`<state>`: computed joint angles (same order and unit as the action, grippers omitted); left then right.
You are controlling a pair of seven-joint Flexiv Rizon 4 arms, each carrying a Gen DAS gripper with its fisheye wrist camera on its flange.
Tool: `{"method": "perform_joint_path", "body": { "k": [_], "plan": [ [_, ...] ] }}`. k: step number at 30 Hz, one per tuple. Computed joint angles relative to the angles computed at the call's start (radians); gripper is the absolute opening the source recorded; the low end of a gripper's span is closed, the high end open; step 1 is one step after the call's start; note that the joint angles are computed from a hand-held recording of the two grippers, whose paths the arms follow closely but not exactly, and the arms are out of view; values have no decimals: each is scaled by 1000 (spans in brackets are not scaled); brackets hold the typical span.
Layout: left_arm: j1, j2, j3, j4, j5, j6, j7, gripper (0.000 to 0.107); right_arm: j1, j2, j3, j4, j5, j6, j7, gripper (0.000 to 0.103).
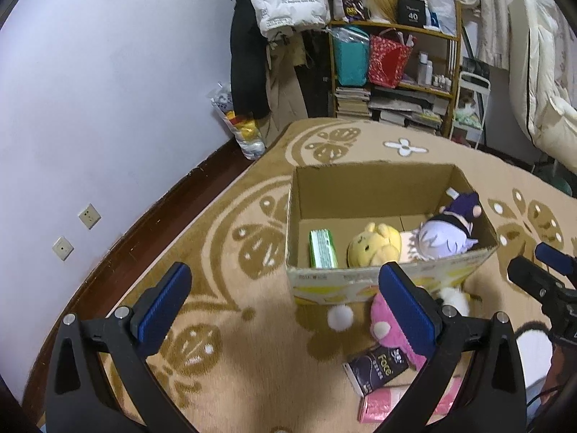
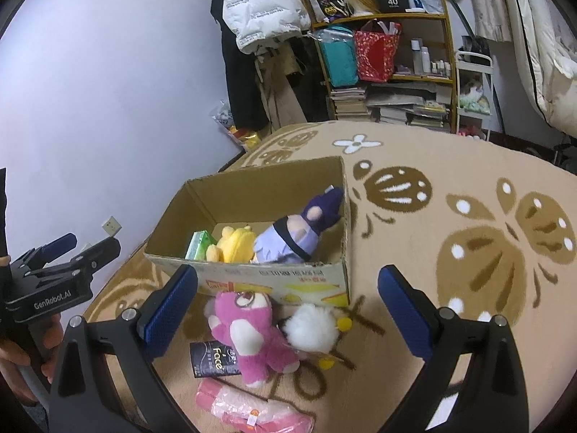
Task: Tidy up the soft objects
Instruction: 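Withdraw both tools from the box toward the remaining pile, then lower the left tool to the pink bear while the right tool reaches the white fluffy plush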
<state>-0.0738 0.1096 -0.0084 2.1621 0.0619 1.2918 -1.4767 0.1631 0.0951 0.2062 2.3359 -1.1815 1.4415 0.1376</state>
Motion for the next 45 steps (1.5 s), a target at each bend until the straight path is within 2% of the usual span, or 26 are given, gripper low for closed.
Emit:
{"method": "perform_joint_path", "body": {
  "k": [6,9,14,20,25,36,38,45],
  "plan": [
    [-4,0,-8,0,21,-53,9,103,26,1,14,12,113,-30,-72,103],
    [-16,-9,-8,-2,-3,-94,38,103,43,-7,19,11,176,-48,-119,103],
    [-17,-30,-21,-27,60,-158,10,103,62,-24,19,12,244,-53,-161,103],
    [-34,-50,-20,-37,86,-159,16,103,76,-48,10,16,312,-39,-190,103],
    [-50,-74,-20,-45,58,-160,52,103,100,-75,6,12,437,-36,-263,102],
    [-84,-145,-27,-81,38,-191,89,103,155,-130,5,-21,707,-45,-443,90],
    [-90,-159,-29,-86,31,-194,102,103,163,-138,9,-31,764,-56,-482,84],
    [-111,-199,-32,-99,12,-196,134,103,177,-157,21,-60,940,-87,-599,75]
  ]
}}
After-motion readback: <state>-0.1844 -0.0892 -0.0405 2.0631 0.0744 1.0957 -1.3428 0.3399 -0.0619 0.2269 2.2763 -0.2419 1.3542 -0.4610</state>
